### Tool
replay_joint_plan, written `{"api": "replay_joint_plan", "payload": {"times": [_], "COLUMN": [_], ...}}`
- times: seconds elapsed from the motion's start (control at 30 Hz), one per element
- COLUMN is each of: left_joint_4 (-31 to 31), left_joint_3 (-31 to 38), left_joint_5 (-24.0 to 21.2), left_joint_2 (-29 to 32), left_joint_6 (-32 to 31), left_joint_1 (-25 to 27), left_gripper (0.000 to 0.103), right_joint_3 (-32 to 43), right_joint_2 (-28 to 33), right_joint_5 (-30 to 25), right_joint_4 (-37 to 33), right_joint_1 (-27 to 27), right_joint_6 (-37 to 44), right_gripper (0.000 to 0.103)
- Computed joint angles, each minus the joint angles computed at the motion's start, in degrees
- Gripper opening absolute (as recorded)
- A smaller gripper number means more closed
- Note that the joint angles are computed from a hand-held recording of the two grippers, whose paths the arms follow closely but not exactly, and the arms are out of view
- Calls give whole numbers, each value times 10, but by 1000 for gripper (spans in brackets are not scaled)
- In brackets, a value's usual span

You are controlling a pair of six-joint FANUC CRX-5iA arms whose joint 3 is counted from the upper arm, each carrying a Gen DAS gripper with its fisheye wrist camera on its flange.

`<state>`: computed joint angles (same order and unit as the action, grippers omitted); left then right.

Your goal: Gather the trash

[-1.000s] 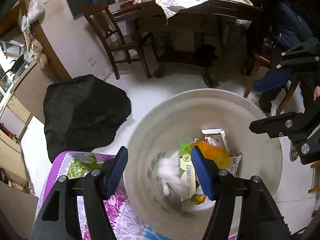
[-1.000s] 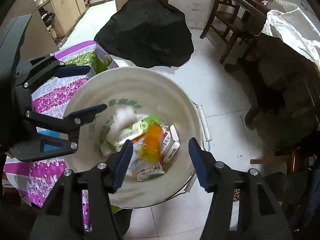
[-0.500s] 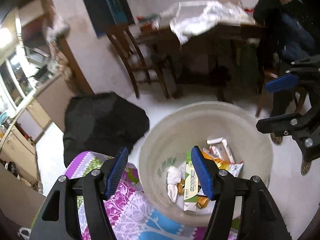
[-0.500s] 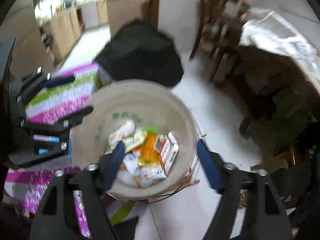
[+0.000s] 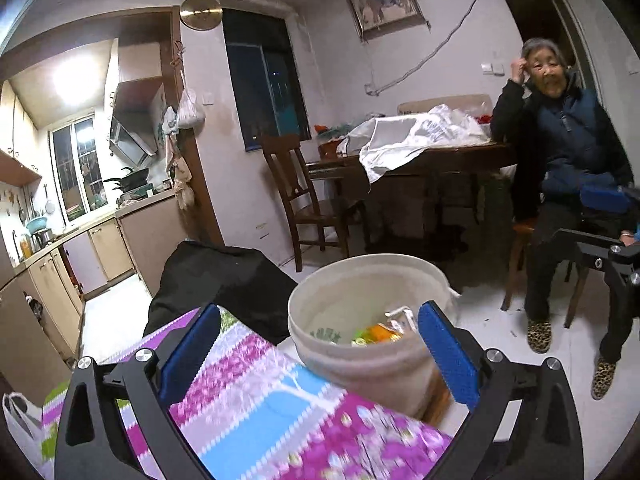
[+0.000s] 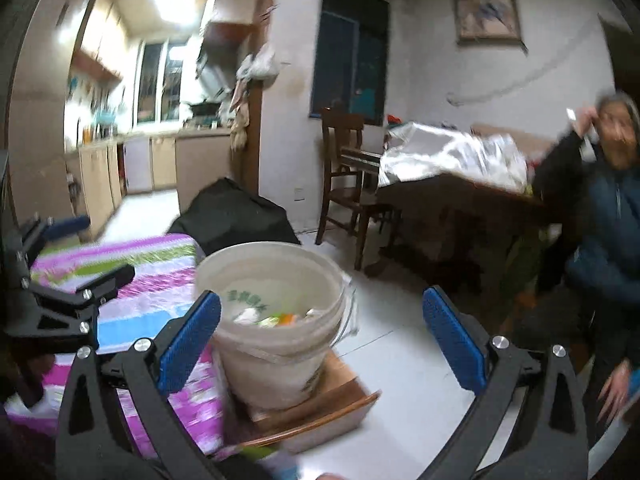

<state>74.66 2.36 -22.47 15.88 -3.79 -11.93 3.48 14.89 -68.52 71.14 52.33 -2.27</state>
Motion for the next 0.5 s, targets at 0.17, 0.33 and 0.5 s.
{"api": "replay_joint_plan", "payload": {"times": [0.17, 0.33, 0.5], "left_joint_4": [235, 248, 237], "left_joint_3": [-150, -206, -242], "left_joint_5": [68, 62, 69], "left_joint_2": [-109, -155, -181], "left_joint_6": [-227, -201, -176], "left_joint_1": [-50, -43, -44], "left_gripper": [98, 98, 98], "right_joint_3": [-28, -42, -59], "right_joint_2": [-4, -9, -15], "right_joint_5": [-81, -112, -120], "right_joint_4": [11, 1, 8], "right_joint_1": [44, 74, 92], "right_joint_6": [-80, -96, -117], "right_gripper": [98, 98, 98]}}
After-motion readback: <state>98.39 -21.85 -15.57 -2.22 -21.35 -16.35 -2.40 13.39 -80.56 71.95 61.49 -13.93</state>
